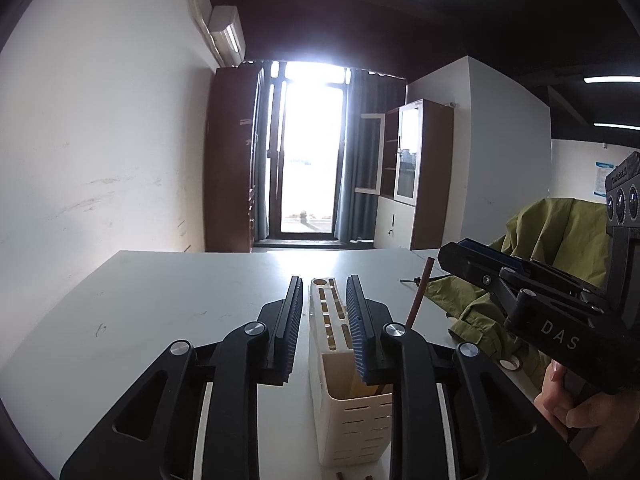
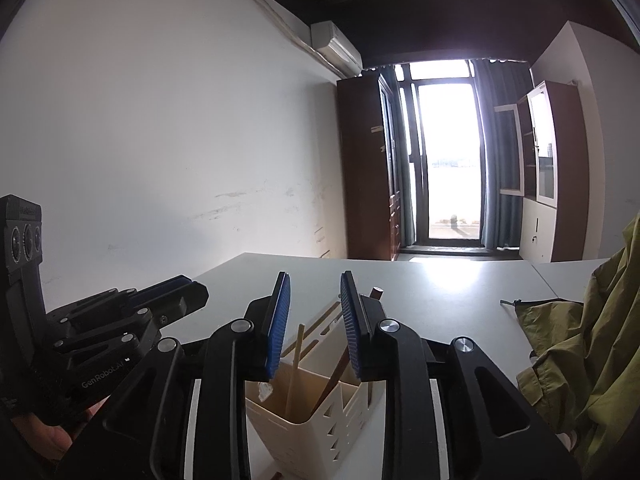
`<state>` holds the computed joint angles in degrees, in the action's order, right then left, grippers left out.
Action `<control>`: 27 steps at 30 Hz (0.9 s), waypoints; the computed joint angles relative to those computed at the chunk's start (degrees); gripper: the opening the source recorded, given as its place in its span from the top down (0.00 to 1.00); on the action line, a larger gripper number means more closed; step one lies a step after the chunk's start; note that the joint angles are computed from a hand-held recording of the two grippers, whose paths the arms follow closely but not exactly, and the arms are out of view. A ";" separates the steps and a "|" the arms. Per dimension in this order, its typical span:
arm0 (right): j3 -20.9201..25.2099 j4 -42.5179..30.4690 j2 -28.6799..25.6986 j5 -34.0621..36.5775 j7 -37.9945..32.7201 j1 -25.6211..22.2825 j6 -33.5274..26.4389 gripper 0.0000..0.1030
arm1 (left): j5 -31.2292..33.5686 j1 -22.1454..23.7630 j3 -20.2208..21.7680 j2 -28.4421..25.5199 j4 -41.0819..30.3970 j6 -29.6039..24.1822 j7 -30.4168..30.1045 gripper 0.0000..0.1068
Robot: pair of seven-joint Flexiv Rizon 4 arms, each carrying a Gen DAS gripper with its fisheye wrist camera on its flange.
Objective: Organize utensils
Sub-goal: 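Lower chopsticks into the holder and open left tool while right tool opens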
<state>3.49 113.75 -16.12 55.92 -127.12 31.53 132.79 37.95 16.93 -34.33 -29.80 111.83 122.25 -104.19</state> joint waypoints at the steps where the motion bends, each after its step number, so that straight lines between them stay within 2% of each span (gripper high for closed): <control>1: -0.18 -0.08 0.25 0.79 -0.65 0.21 -0.27 0.74 | 0.09 0.29 -0.05 0.43 0.41 0.19 -0.21 0.76; 10: 1.02 0.03 1.30 6.35 -5.49 0.72 0.68 0.65 | 1.79 1.78 0.99 3.67 3.50 0.29 -2.76 0.66; 15: 2.70 -0.66 2.51 11.40 -11.99 0.84 0.72 0.55 | 3.15 4.11 0.03 5.77 5.70 -1.02 -3.84 0.59; 20: 4.61 -1.32 3.32 16.08 -16.91 -0.45 0.17 0.52 | 3.16 5.86 -0.65 7.84 8.26 -2.53 -3.19 0.56; 24: 5.61 -2.68 3.37 20.45 -21.34 -1.82 -1.22 0.50 | 2.58 8.16 -2.04 8.98 10.10 -3.30 -2.52 0.53; 27: 6.65 -3.03 3.31 22.32 -23.22 -2.67 -1.32 0.47 | 2.42 12.22 -5.60 9.39 11.43 -4.72 -2.49 0.51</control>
